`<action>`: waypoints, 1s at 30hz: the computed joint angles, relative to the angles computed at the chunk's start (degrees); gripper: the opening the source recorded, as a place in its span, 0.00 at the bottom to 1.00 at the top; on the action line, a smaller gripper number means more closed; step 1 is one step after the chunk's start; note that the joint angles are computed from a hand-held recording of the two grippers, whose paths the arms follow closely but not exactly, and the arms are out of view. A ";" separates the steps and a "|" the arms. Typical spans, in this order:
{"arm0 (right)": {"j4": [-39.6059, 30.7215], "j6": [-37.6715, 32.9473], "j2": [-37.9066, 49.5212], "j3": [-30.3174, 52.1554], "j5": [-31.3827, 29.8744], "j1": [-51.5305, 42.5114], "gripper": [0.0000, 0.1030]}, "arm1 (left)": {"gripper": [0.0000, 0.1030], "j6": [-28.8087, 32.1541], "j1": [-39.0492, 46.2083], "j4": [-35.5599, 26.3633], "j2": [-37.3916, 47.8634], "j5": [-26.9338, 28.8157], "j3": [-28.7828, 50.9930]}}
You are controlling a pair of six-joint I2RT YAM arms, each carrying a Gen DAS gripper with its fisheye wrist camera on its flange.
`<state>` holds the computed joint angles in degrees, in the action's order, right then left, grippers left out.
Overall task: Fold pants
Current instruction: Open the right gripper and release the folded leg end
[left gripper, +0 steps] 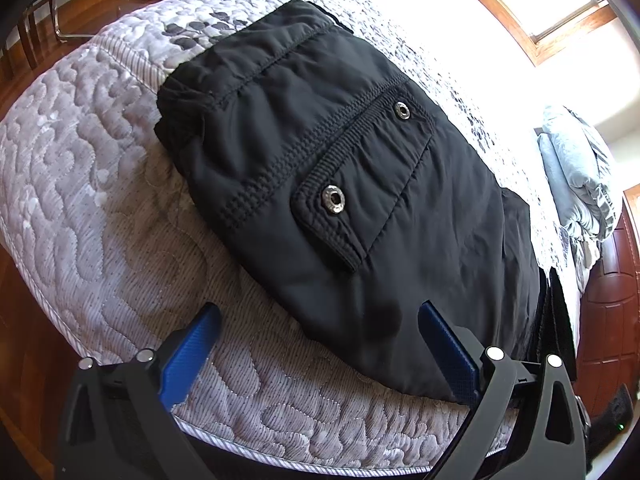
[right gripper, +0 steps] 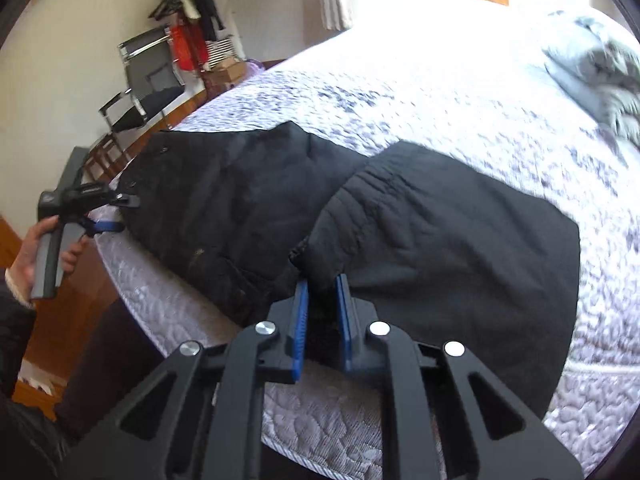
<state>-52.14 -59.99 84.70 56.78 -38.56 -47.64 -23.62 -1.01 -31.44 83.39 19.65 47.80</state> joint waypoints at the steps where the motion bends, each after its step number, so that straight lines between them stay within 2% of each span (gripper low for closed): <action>1: -0.11 -1.10 -0.60 -0.58 0.50 0.49 0.12 | 0.96 -0.04 -0.04 0.03 -0.01 -0.06 -0.03; 6: 7.72 1.04 -0.82 -6.93 7.31 5.14 0.12 | 0.96 -0.23 -0.38 -0.10 -0.12 -0.25 0.03; 9: 8.62 2.23 0.90 -7.52 6.70 4.67 0.13 | 0.96 -0.14 0.41 -0.40 -0.38 1.59 0.03; 12: 6.94 1.77 2.59 -6.48 5.62 3.79 0.17 | 0.96 -0.56 1.35 -0.23 -0.45 3.34 -0.11; 16: 3.77 0.06 3.84 -4.81 3.96 2.48 0.28 | 0.96 -2.35 3.57 1.41 -0.94 6.95 -1.24; 18: 0.60 -0.93 4.84 -3.35 2.87 1.58 0.40 | 0.96 -3.44 4.70 2.30 -1.11 8.76 -1.94; 23: -5.48 -3.89 4.99 -0.44 0.09 -2.12 0.41 | 0.96 -5.51 7.80 4.26 -1.64 12.14 -3.48; 30: -7.80 -5.37 7.30 5.07 -0.98 -10.27 0.41 | 0.96 -10.46 13.90 10.01 0.00 22.70 -5.63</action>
<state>-59.94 -65.37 91.99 61.86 -39.54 -57.91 -34.07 12.89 -21.43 83.39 42.35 42.17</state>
